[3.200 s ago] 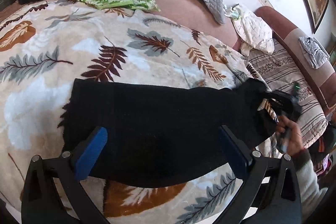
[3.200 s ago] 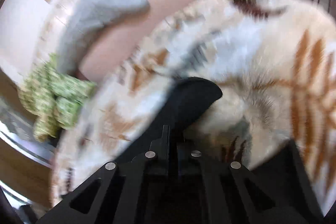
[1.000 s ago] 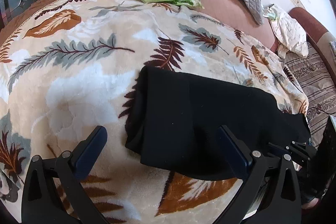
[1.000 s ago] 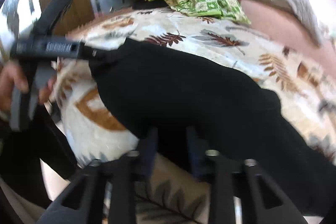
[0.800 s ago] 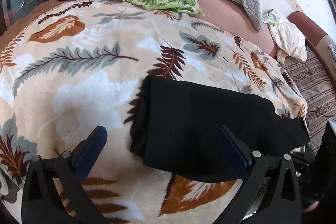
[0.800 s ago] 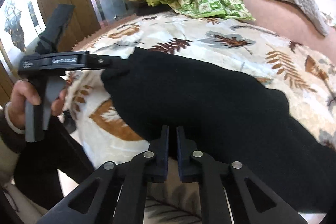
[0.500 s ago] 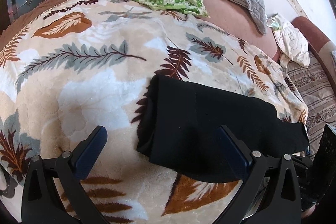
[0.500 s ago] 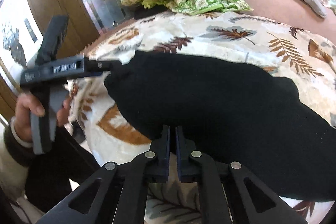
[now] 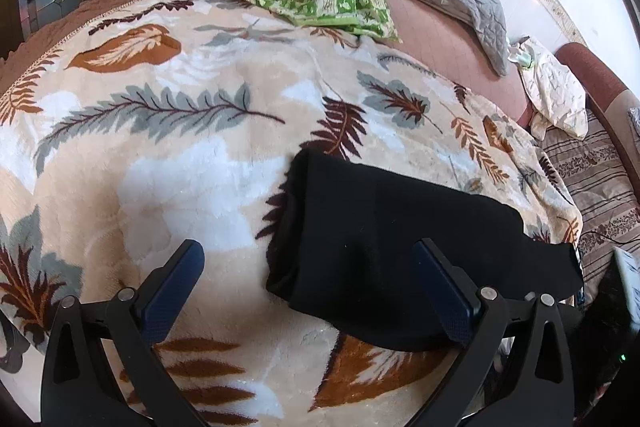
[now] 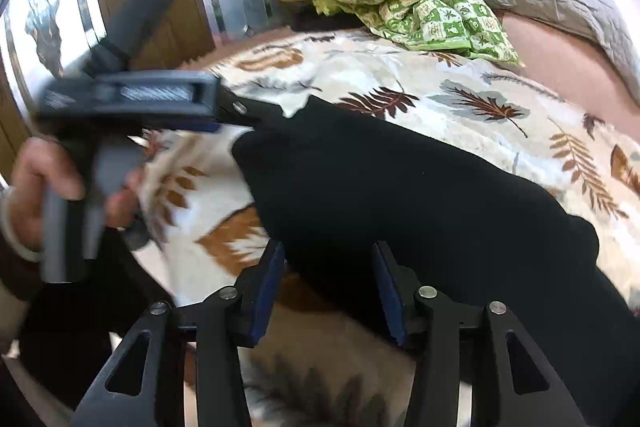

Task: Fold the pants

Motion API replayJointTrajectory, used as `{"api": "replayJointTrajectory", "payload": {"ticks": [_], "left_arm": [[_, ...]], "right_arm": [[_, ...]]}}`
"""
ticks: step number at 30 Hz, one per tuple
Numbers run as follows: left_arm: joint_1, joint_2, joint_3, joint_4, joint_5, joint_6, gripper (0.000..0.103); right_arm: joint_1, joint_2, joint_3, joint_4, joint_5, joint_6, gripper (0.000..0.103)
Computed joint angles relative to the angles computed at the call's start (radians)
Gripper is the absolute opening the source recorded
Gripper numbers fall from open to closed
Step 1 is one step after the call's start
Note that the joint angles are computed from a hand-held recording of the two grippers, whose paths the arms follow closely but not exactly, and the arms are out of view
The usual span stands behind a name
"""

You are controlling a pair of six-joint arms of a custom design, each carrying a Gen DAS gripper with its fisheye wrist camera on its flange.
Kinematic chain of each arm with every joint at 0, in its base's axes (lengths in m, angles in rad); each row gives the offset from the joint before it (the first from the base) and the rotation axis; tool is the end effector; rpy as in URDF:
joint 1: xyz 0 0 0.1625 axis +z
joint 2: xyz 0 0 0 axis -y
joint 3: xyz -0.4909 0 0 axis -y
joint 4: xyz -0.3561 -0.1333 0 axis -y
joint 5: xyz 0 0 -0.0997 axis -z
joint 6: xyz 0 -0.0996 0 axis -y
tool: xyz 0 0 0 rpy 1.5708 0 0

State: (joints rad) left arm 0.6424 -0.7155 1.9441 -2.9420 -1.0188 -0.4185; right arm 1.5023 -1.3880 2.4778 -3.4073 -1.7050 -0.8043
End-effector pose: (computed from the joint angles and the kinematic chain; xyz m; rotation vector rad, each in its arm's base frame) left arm -0.3698 -0.5085 0.0793 0.6344 2.6530 -0.6340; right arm 0.0927 -0.4015 0.3248 0.8654 -2.4342 0.8435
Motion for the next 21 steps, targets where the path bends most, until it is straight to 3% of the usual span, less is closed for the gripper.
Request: {"api": "replayJointTrajectory", "payload": {"ticks": [1, 3, 7, 10, 12, 14, 15, 17, 20, 21], "left_arm": [[-0.003, -0.001, 0.003, -0.009, 0.01, 0.0, 0.103], [-0.008, 0.0, 0.01, -0.047, 0.023, 0.009, 0.103], [-0.016, 0.005, 0.012, -0.12, -0.004, 0.041, 0.103], [-0.027, 0.02, 0.002, -0.141, -0.043, 0.075, 0.103], [-0.038, 0.034, -0.007, -0.139, -0.05, 0.093, 0.103], [-0.045, 0.052, -0.023, -0.124, -0.07, 0.11, 0.103], [-0.049, 0.061, -0.031, -0.113, -0.074, 0.111, 0.103], [-0.055, 0.079, -0.053, -0.071, -0.077, 0.11, 0.103], [-0.068, 0.107, -0.077, -0.028, -0.078, 0.11, 0.103], [-0.072, 0.116, -0.085, -0.013, -0.085, 0.113, 0.103]], "right_arm": [[-0.008, -0.003, -0.014, 0.028, 0.015, 0.019, 0.006], [-0.015, -0.014, -0.037, 0.069, 0.062, 0.081, 0.005], [-0.001, -0.004, -0.051, 0.108, 0.06, 0.101, 0.005], [-0.044, -0.055, -0.035, 0.173, 0.114, 0.115, 0.012], [-0.092, -0.131, -0.035, 0.257, 0.178, 0.153, 0.025], [-0.131, -0.176, -0.024, 0.224, 0.215, 0.174, 0.047], [-0.154, -0.187, -0.023, 0.173, 0.208, 0.189, 0.049], [-0.189, -0.195, -0.047, 0.175, 0.198, 0.206, 0.049], [-0.244, -0.193, -0.075, 0.145, 0.085, 0.24, 0.046], [-0.274, -0.212, -0.075, 0.157, 0.103, 0.246, 0.044]]}}
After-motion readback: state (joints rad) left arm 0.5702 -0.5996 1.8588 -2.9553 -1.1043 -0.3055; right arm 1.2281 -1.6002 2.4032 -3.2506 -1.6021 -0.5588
